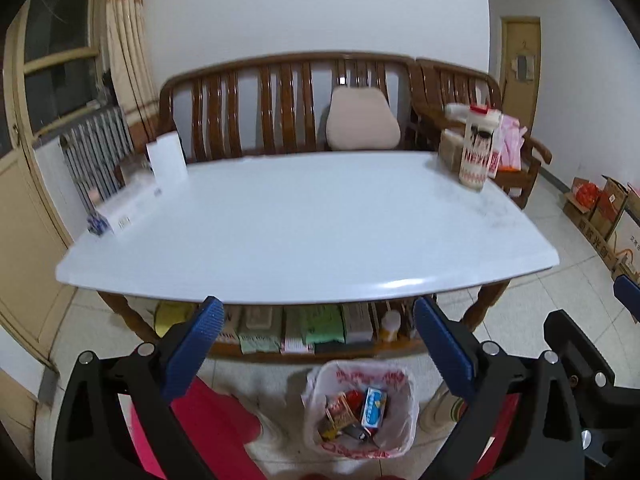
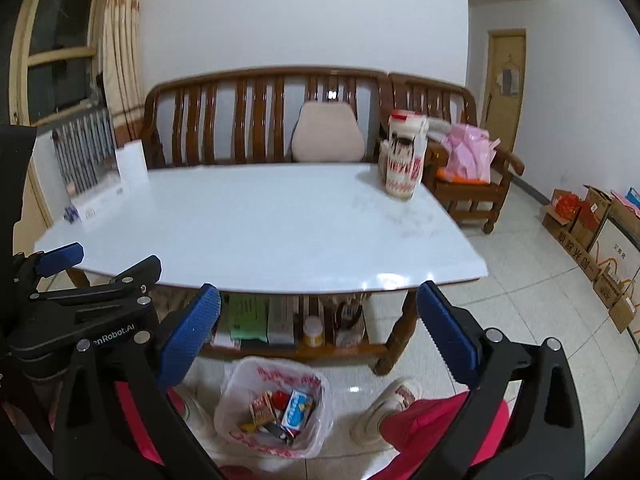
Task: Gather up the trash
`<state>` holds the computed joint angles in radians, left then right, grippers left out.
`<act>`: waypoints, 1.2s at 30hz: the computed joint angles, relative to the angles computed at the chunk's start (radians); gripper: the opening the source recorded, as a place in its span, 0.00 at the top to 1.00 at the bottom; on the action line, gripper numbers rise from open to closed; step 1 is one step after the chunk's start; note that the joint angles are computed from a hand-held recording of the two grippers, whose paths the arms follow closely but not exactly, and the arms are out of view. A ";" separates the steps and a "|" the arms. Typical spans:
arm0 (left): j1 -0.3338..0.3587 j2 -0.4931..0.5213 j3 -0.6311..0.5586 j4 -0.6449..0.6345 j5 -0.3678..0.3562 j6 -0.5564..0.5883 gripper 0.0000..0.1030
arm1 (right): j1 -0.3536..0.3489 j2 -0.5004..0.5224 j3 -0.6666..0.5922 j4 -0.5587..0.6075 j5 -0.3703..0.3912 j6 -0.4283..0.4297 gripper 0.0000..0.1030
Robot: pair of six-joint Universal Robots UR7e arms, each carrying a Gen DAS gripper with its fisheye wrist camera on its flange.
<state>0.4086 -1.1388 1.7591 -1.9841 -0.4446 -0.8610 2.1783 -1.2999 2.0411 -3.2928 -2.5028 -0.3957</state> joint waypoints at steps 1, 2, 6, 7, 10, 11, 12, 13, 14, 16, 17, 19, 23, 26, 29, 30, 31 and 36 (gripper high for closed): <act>-0.011 -0.002 -0.011 0.029 0.018 -0.016 0.09 | 0.007 -0.001 -0.003 -0.009 -0.006 -0.006 0.07; -0.020 -0.003 -0.017 0.047 0.036 -0.026 0.08 | 0.017 -0.002 -0.007 -0.018 -0.012 -0.013 0.07; -0.052 -0.013 -0.028 0.104 0.089 -0.060 0.08 | 0.052 -0.004 -0.021 -0.057 -0.032 -0.042 0.07; -0.057 -0.014 -0.034 0.121 0.095 -0.071 0.08 | 0.056 -0.005 -0.024 -0.058 -0.034 -0.043 0.07; -0.073 -0.018 -0.043 0.150 0.113 -0.099 0.08 | 0.074 -0.013 -0.028 -0.058 -0.039 -0.040 0.07; -0.078 -0.020 -0.044 0.159 0.119 -0.110 0.08 | 0.076 -0.015 -0.028 -0.058 -0.039 -0.040 0.07; -0.086 -0.024 -0.046 0.184 0.127 -0.133 0.08 | 0.082 -0.017 -0.030 -0.058 -0.042 -0.042 0.07; -0.090 -0.025 -0.049 0.200 0.132 -0.145 0.08 | 0.086 -0.017 -0.031 -0.061 -0.046 -0.044 0.07; -0.093 -0.025 -0.055 0.221 0.135 -0.161 0.08 | 0.090 -0.015 -0.032 -0.068 -0.049 -0.047 0.07; -0.097 -0.027 -0.060 0.249 0.139 -0.189 0.08 | 0.095 -0.014 -0.031 -0.075 -0.051 -0.048 0.07; -0.099 -0.026 -0.066 0.262 0.136 -0.199 0.08 | 0.098 -0.015 -0.031 -0.075 -0.053 -0.047 0.07; -0.099 -0.029 -0.066 0.257 0.127 -0.195 0.08 | 0.101 -0.017 -0.030 -0.076 -0.055 -0.045 0.07; -0.100 -0.033 -0.062 0.246 0.120 -0.195 0.08 | 0.099 -0.019 -0.028 -0.080 -0.054 -0.047 0.07; -0.098 -0.029 -0.070 0.265 0.111 -0.207 0.08 | 0.103 -0.012 -0.031 -0.087 -0.068 -0.051 0.07; -0.094 -0.029 -0.071 0.261 0.098 -0.201 0.08 | 0.105 -0.012 -0.031 -0.070 -0.075 -0.038 0.07; -0.093 -0.028 -0.072 0.266 0.096 -0.206 0.08 | 0.107 -0.010 -0.032 -0.070 -0.078 -0.036 0.07; -0.092 -0.028 -0.073 0.270 0.095 -0.210 0.08 | 0.107 -0.009 -0.034 -0.067 -0.081 -0.034 0.07; -0.090 -0.031 -0.069 0.265 0.086 -0.210 0.08 | 0.108 -0.001 -0.039 -0.073 -0.090 -0.040 0.07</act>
<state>0.3190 -1.1701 1.6897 -1.7193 -0.3582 -1.0712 2.2868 -1.3010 2.0025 -3.3659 -2.5930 -0.4356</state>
